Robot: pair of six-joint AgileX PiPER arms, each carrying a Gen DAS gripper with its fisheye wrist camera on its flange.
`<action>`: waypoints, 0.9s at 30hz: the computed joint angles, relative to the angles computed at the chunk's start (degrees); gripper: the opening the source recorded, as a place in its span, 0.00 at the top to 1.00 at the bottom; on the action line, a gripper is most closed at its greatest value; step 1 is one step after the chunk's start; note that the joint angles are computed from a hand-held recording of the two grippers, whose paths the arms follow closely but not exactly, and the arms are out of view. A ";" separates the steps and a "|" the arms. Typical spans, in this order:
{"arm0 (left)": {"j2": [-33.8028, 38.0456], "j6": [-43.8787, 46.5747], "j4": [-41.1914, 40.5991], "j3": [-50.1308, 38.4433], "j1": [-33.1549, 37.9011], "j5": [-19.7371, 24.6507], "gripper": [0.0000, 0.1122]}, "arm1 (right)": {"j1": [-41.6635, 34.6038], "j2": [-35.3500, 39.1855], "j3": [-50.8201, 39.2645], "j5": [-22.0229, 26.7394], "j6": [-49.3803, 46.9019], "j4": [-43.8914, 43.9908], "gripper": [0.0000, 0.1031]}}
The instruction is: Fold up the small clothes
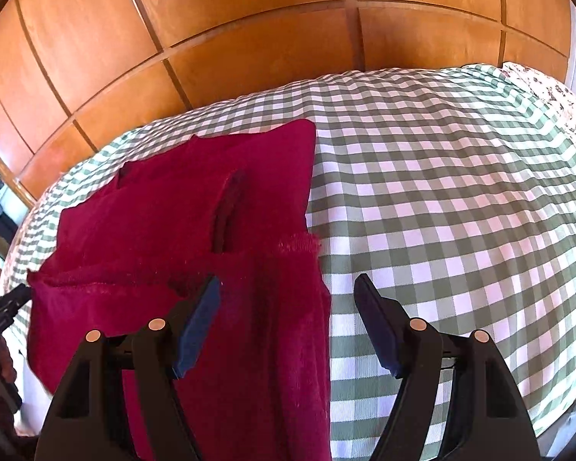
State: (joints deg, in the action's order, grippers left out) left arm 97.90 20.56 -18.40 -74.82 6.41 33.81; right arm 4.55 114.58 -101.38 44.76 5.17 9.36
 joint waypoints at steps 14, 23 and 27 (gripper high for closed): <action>5.78 10.95 -16.87 -4.82 3.86 5.87 0.61 | -1.69 0.42 -1.07 -1.06 -2.34 4.09 0.44; 2.91 16.60 -21.73 -1.63 4.26 3.82 0.57 | -1.74 -0.34 1.56 -0.34 -5.82 6.83 0.67; 2.91 17.87 -21.38 -1.92 2.87 2.98 0.56 | -2.23 -0.70 3.05 -1.60 -5.55 8.11 0.67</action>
State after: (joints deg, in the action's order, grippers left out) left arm 100.81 38.44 -39.78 -76.74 9.28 36.78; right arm 2.33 113.89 -98.33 43.16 -0.38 17.48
